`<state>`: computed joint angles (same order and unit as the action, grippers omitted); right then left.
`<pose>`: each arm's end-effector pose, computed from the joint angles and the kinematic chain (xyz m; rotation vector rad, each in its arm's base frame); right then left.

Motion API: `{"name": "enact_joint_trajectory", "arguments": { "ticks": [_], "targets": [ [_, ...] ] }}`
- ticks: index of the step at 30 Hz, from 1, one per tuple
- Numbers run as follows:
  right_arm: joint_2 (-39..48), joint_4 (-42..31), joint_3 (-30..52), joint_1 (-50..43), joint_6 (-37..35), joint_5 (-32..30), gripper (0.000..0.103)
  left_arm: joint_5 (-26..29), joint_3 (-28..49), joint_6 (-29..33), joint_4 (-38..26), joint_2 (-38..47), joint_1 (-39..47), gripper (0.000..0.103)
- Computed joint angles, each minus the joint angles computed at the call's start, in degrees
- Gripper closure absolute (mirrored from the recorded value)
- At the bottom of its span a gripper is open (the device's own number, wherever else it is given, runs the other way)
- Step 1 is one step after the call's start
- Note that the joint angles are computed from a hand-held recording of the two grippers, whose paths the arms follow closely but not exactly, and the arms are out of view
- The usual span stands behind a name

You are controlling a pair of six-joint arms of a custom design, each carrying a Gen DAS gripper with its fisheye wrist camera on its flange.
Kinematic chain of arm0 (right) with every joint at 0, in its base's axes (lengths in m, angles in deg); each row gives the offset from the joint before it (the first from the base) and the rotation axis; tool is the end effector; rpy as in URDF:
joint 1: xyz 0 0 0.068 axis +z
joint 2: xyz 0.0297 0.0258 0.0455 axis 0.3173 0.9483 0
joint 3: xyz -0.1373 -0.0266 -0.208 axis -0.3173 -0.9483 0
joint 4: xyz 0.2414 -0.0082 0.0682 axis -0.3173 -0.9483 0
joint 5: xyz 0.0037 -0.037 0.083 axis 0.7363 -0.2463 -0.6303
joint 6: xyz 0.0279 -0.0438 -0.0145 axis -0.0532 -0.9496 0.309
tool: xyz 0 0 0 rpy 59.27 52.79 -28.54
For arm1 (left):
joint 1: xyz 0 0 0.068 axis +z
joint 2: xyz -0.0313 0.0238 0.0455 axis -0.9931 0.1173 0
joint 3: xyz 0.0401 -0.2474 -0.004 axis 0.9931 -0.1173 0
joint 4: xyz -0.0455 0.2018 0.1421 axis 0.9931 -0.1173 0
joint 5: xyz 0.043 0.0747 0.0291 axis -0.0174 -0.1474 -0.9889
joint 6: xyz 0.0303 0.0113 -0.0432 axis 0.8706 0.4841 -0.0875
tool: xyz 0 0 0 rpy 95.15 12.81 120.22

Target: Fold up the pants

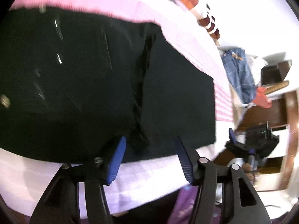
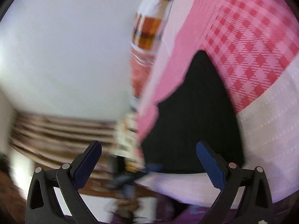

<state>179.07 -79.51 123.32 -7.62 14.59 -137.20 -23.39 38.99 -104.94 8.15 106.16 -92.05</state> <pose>0.3143 -0.1166 0.0850 0.4280 2.2722 1.5662 0.3232 -0.0683 0.1246 -0.1431 2.7729 -0.8714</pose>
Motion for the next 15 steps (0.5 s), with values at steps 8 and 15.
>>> {"name": "enact_joint_trajectory", "arguments": {
  "ticks": [8, 15],
  "targets": [
    [-10.2, 4.1, -4.2, 11.6, -2.5, 25.6, 0.003, -21.1, -4.8, 4.5, 1.6, -8.3, -2.1, 0.044],
    [-22.0, 9.1, -7.7, 24.8, -2.0, 37.1, 0.003, -31.1, -9.1, 9.5, 4.6, -12.4, -1.2, 0.043]
  ]
}}
